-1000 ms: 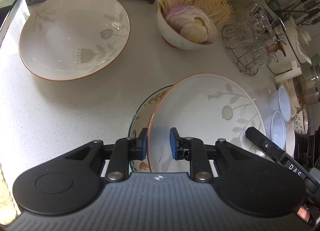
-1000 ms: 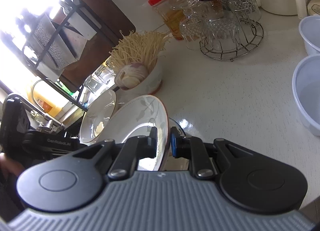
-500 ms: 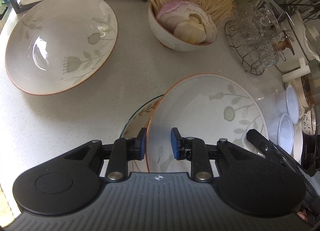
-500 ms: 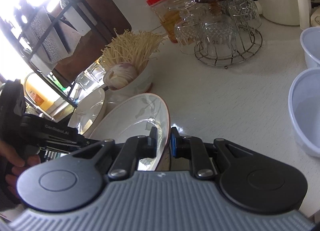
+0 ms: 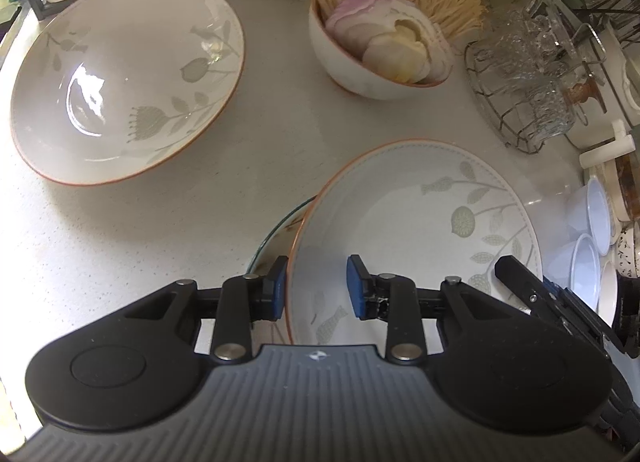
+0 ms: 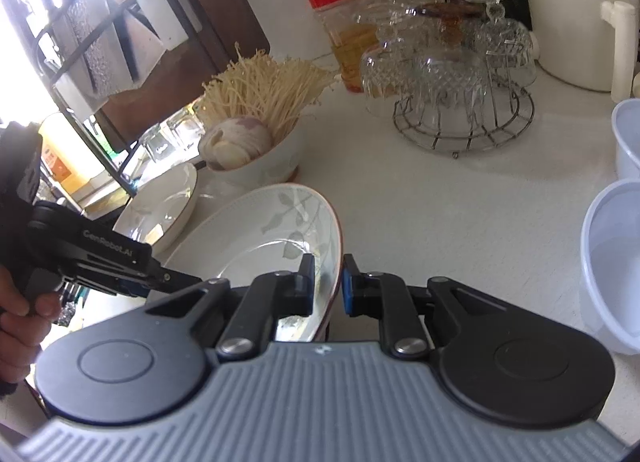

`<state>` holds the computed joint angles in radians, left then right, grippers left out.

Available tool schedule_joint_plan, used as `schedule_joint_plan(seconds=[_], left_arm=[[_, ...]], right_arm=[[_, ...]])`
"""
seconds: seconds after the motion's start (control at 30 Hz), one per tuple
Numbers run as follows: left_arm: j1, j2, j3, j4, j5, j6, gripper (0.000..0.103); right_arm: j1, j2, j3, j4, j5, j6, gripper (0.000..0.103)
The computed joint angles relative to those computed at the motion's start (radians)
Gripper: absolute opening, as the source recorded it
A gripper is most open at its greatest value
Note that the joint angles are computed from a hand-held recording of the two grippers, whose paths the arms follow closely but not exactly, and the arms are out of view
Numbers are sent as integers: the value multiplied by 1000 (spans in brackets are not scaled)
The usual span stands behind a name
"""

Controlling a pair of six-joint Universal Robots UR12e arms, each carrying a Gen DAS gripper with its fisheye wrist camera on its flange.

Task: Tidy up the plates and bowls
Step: 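Lift the plate with the left tool over the rabbit-print plate, then lower the plate onto the rabbit-print plate and open the left tool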

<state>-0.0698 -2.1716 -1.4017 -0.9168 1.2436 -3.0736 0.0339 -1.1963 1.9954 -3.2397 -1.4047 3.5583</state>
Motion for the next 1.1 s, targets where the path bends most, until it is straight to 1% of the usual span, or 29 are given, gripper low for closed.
schedule_joint_plan(seconds=[0.2,0.37,0.6,0.73,0.9,1.07,1.1], left_arm=[[-2,1,-6,5,5,20,36],[-3,1,-7,8,10,21,36],[-6,-1,0,-10,20,21,36],[-1,-2,1,-12,5,18,36],[2,1,-2,-20,3,19,36],[5,1,-5,-19,-9,0,36],[5,3,-8,-12,-7,0,36]], right_arm=[[5,4,4,-1,-13,18,17],[9,11,1,-9,-22,10,17],[15,15,-2,-12,-35,-12,18],[15,16,-4,0,-28,-18,18],[14,16,-9,21,-12,-22,19],[15,13,-16,47,-10,-31,19],[16,12,-17,50,-20,-36,18]])
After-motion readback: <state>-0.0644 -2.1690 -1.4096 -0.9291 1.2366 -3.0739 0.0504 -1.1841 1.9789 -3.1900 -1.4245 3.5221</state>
